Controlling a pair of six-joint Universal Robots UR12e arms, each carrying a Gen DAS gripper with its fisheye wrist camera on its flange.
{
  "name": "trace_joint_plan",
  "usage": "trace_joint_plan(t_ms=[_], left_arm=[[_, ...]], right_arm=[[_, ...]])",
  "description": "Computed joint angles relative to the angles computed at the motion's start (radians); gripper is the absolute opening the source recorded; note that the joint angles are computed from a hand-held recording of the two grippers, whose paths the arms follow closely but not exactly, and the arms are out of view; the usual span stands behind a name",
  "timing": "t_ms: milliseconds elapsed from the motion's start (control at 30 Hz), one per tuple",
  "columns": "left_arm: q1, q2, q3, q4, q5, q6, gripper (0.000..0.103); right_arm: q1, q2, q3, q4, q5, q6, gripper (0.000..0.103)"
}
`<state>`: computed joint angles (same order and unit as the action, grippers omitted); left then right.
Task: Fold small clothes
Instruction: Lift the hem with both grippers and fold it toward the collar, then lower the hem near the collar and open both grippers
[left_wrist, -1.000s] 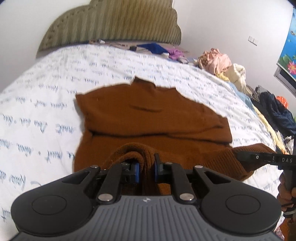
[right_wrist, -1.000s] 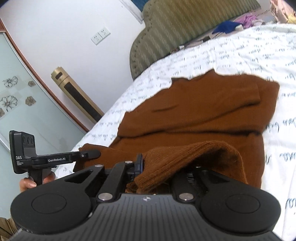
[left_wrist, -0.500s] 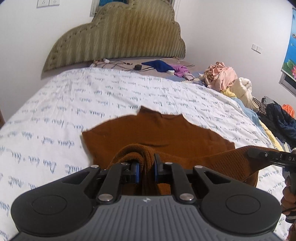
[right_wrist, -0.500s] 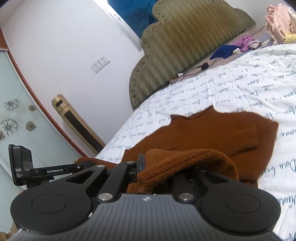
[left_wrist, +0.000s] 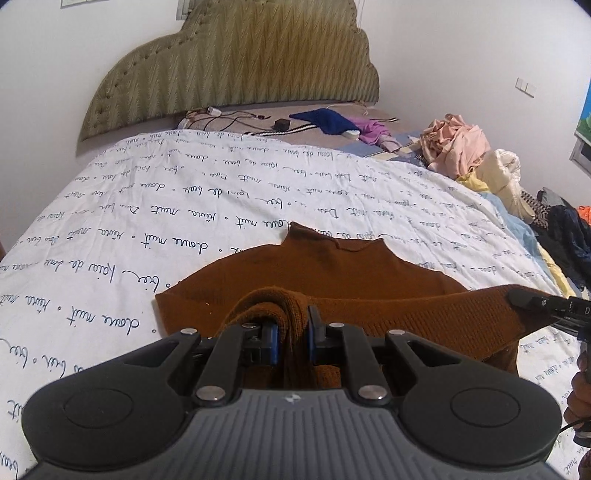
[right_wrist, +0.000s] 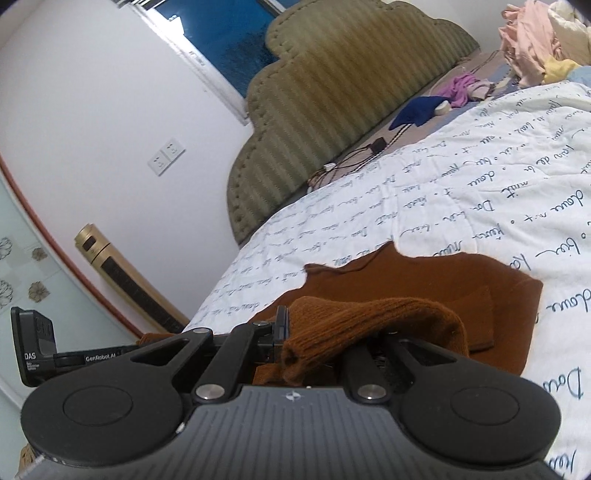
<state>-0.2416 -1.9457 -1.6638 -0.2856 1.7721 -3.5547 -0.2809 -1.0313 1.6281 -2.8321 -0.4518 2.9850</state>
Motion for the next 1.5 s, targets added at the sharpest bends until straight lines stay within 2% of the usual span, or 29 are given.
trace_joint_plan(t_ms=[133,267,433,567,733,800,900,933,1000,1033,1133,1167,1300,1500], left_arm=[[0.009,-0.032,0.039,-0.035,-0.003,0.009,0.014],[0.021,-0.070,0.081,-0.069,-0.018,0.017,0.014],[0.042,-0.117,0.127,-0.131,-0.050,-0.015,0.014],[0.062,-0.142,0.146,-0.175,-0.099,-0.034,0.015],[0.095,-0.149,0.149,-0.206,-0.208,-0.071,0.017],[0.110,-0.149,0.145,-0.206,-0.255,-0.100,0.018],[0.136,-0.147,0.131,-0.180,-0.329,-0.166,0.021],[0.147,-0.146,0.121,-0.160,-0.361,-0.199,0.022],[0.168,-0.146,0.101,-0.110,-0.427,-0.274,0.031],[0.179,-0.146,0.088,-0.078,-0.459,-0.318,0.033],[0.203,-0.148,0.051,0.034,-0.520,-0.451,0.049],[0.207,-0.147,0.042,0.063,-0.518,-0.483,0.053],[0.223,-0.149,0.017,0.154,-0.547,-0.585,0.054],[0.218,-0.147,0.011,0.195,-0.488,-0.605,0.054]], right_arm=[[0.013,0.039,-0.042,-0.034,-0.020,0.066,0.012],[0.030,0.074,-0.087,-0.027,-0.061,0.097,0.012],[0.044,0.123,-0.140,0.010,-0.085,0.155,0.012],[0.050,0.148,-0.172,0.093,-0.100,0.160,0.012],[0.065,0.159,-0.202,0.197,-0.157,0.112,0.017],[0.068,0.165,-0.216,0.222,-0.172,0.111,0.026],[0.068,0.179,-0.234,0.239,-0.165,0.130,0.044],[0.066,0.183,-0.239,0.246,-0.150,0.136,0.046],[0.065,0.189,-0.251,0.270,-0.122,0.137,0.056],[0.064,0.192,-0.254,0.276,-0.111,0.141,0.057],[0.064,0.199,-0.268,0.292,-0.085,0.151,0.062],[0.063,0.202,-0.273,0.297,-0.074,0.155,0.065],[0.057,0.222,-0.296,0.305,-0.006,0.220,0.076],[0.053,0.266,-0.321,0.163,0.037,0.435,0.078]])
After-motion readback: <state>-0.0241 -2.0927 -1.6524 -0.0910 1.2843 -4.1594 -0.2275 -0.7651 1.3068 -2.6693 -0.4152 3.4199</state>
